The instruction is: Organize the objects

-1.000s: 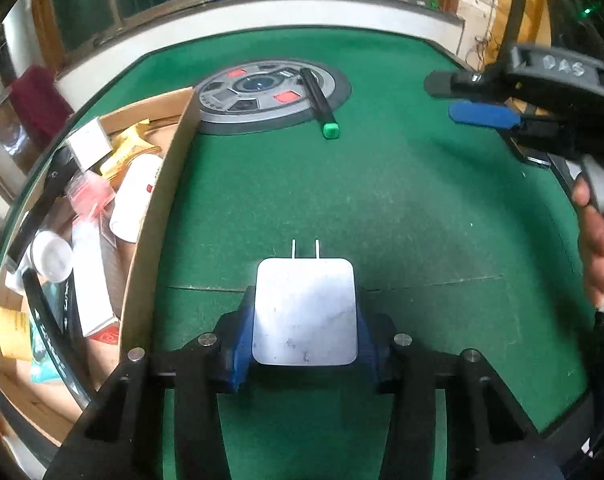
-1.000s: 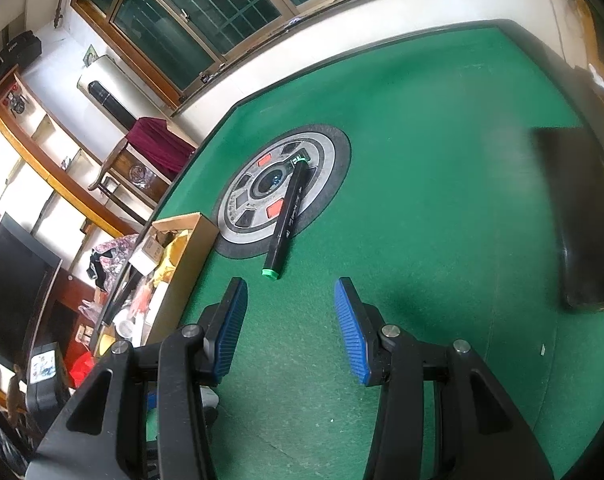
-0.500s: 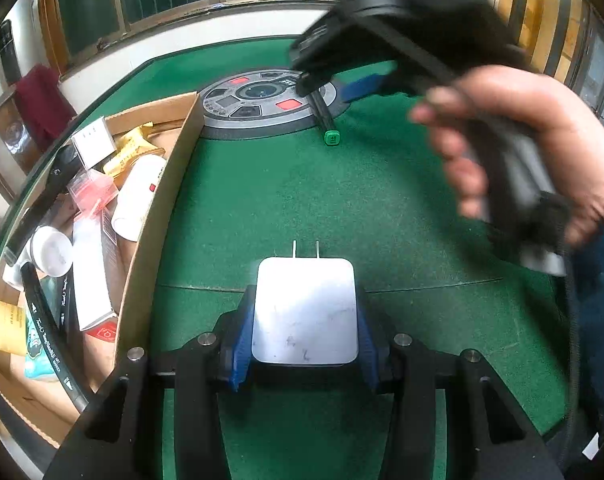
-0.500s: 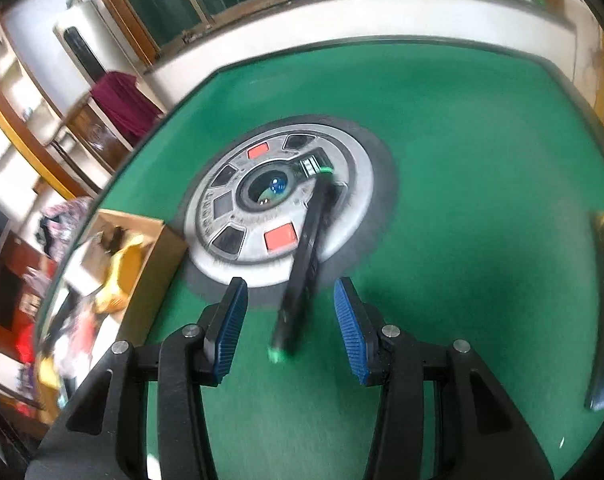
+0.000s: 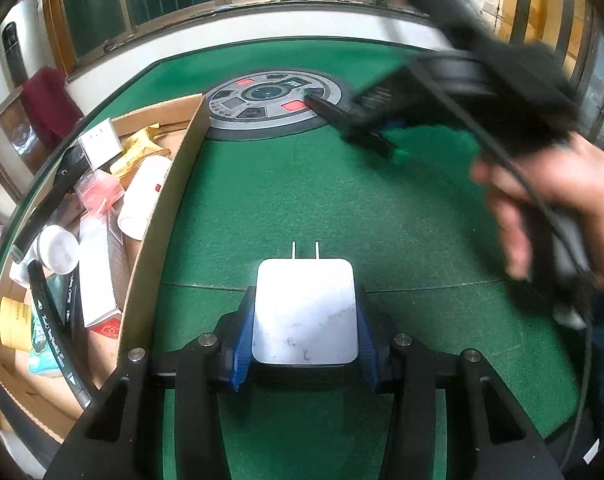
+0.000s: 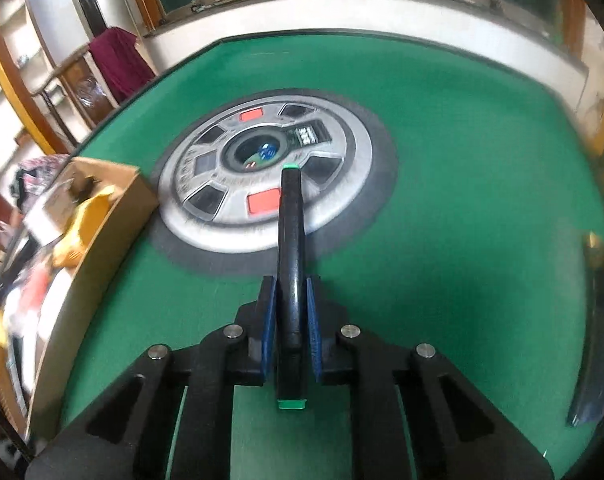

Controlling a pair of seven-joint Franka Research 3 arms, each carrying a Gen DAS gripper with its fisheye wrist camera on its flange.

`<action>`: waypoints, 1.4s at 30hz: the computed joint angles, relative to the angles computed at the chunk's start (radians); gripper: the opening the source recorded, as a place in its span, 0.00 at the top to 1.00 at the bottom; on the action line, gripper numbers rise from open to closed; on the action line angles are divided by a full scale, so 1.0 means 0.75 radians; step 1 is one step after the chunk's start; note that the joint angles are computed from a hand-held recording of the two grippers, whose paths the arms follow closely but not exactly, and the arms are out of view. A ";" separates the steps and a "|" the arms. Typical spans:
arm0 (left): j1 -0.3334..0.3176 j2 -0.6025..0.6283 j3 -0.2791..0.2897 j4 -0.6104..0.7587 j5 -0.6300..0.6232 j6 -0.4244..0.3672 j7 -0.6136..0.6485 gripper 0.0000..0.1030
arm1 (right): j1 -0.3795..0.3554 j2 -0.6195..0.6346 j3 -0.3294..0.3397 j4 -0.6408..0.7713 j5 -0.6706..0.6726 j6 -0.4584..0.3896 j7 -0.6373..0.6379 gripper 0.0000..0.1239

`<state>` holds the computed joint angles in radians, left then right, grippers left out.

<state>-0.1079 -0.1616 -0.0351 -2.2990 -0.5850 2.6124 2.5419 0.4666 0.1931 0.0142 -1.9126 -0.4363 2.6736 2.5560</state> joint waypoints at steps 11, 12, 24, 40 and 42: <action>-0.015 -0.016 -0.002 -0.022 0.041 0.041 -0.071 0.62 | -0.047 -0.200 0.099 -0.251 -0.135 0.150 0.135 0.91; -0.014 -0.029 0.000 -0.029 0.045 0.033 -0.072 0.62 | -0.049 -0.199 0.104 -0.248 -0.130 0.151 0.134 0.91; -0.020 -0.041 0.008 -0.029 0.093 0.012 -0.112 0.61 | -0.016 -0.157 0.124 -0.187 -0.126 -0.018 0.061 0.90; -0.038 -0.048 0.011 -0.058 0.163 0.093 -0.175 0.50 | 0.037 -0.097 0.112 -0.103 -0.176 -0.147 -0.053 0.65; -0.044 -0.050 0.017 -0.057 0.156 0.087 -0.160 0.56 | 0.060 -0.092 0.105 -0.093 -0.244 -0.179 0.020 0.64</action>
<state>-0.1406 -0.1992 -0.0225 -2.3417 -0.4684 2.6780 2.4217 0.5119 0.1239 0.0929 -1.9825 -0.6193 2.5395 2.5709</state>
